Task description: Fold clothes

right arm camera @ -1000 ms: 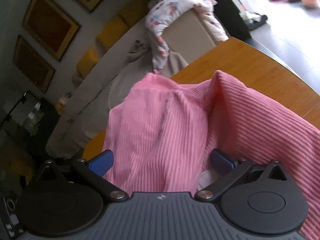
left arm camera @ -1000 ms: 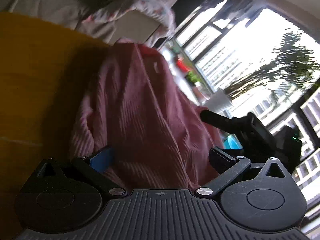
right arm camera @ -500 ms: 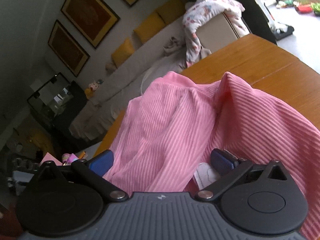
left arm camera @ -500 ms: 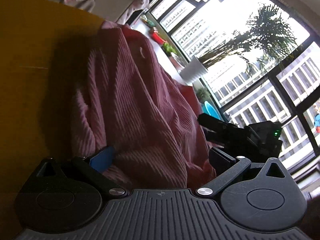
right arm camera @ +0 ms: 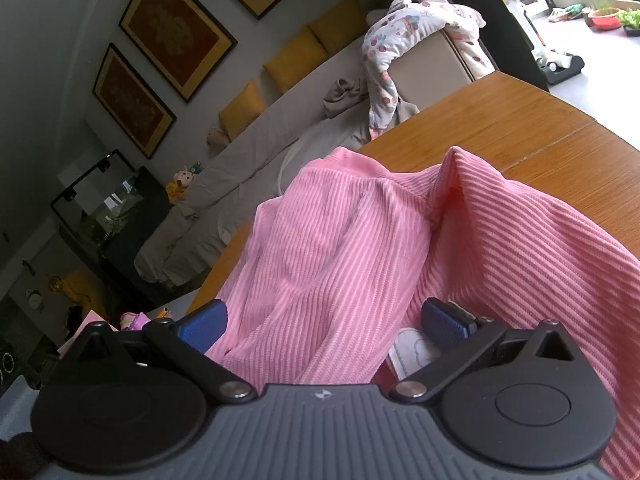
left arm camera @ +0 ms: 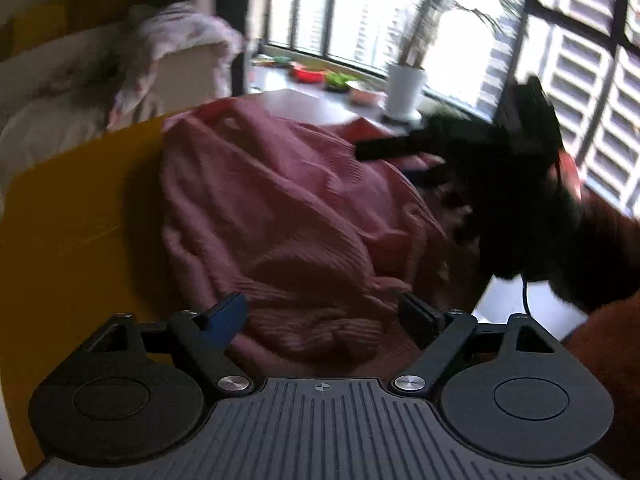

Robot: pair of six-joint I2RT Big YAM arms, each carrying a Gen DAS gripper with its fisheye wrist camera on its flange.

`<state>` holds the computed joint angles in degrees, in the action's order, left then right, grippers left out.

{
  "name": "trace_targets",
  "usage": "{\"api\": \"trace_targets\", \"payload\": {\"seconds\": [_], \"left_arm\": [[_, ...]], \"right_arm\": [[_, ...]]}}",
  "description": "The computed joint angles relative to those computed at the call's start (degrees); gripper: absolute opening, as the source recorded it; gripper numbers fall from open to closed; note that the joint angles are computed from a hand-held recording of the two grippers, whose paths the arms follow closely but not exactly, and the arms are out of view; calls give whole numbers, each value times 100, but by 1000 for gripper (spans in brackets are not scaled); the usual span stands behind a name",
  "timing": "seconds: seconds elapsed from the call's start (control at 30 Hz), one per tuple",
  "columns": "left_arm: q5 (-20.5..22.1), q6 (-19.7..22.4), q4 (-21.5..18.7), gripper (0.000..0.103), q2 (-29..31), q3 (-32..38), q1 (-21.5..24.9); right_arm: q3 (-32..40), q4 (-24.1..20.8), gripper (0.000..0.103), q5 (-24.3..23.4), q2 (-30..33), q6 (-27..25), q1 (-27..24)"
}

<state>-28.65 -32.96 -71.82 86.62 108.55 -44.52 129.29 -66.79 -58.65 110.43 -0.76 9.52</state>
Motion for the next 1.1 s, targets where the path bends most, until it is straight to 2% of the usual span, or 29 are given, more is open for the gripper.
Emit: {"api": "trace_targets", "payload": {"seconds": [0.1,0.17,0.2,0.3,0.37,0.43,0.5,0.6,0.67,0.73,0.8,0.83,0.87,0.9,0.93,0.97,1.0,1.03,1.1], "left_arm": [[-295,282,-148,85,257,162,-15],[-470,406,-213,77,391,242,-43],[-479,456,-184,76,408,232,-29],[-454,603,-52,63,424,163,35],[-482,573,10,40,334,76,43],[-734,528,-28,27,214,22,104],[-1090,471,-88,25,56,-45,209],[-1891,392,-231,21,-230,-177,503],[-2553,53,-701,20,-318,-168,857],[-2715,-205,-837,21,-455,-237,1164],[-2807,-433,-931,23,-575,-286,1488],[-2766,-510,-862,27,-637,-308,1550],[-2707,-581,-772,33,-700,-329,1592],[-2679,-643,-636,34,-770,-372,1588],[-2659,-702,-491,39,-839,-419,1575],[-2621,-790,-382,49,-908,-471,1551],[-2523,-943,-286,56,-1003,-559,1533],[-2416,-1107,-190,68,-1104,-654,1516],[-2038,-1487,1,73,-1287,-882,1480]], "right_arm": [[-16,9,103,7,-5,0,-3],[-55,33,103,11,-28,8,-5],[-64,40,103,13,-33,11,-6],[-130,71,103,13,-71,17,-20],[-97,-3,103,4,-76,-15,-25],[-69,-82,103,-16,-70,-84,-17],[56,-283,103,-50,-7,-279,-8],[380,-688,103,-91,158,-565,6],[635,-986,103,-113,289,-756,17],[868,-1241,103,-69,394,-921,30],[914,-1256,103,253,338,-964,55],[811,-1134,103,442,232,-1022,70],[443,-764,103,672,-44,-1222,88],[86,-445,103,865,-324,-1575,108],[-140,-314,103,985,-530,-2027,129],[-259,-364,103,1010,-680,-2567,147],[-276,-579,103,952,-759,-3090,159],[-235,-888,103,883,-801,-3631,175],[-73,-1796,103,791,-782,-4755,252]]}}
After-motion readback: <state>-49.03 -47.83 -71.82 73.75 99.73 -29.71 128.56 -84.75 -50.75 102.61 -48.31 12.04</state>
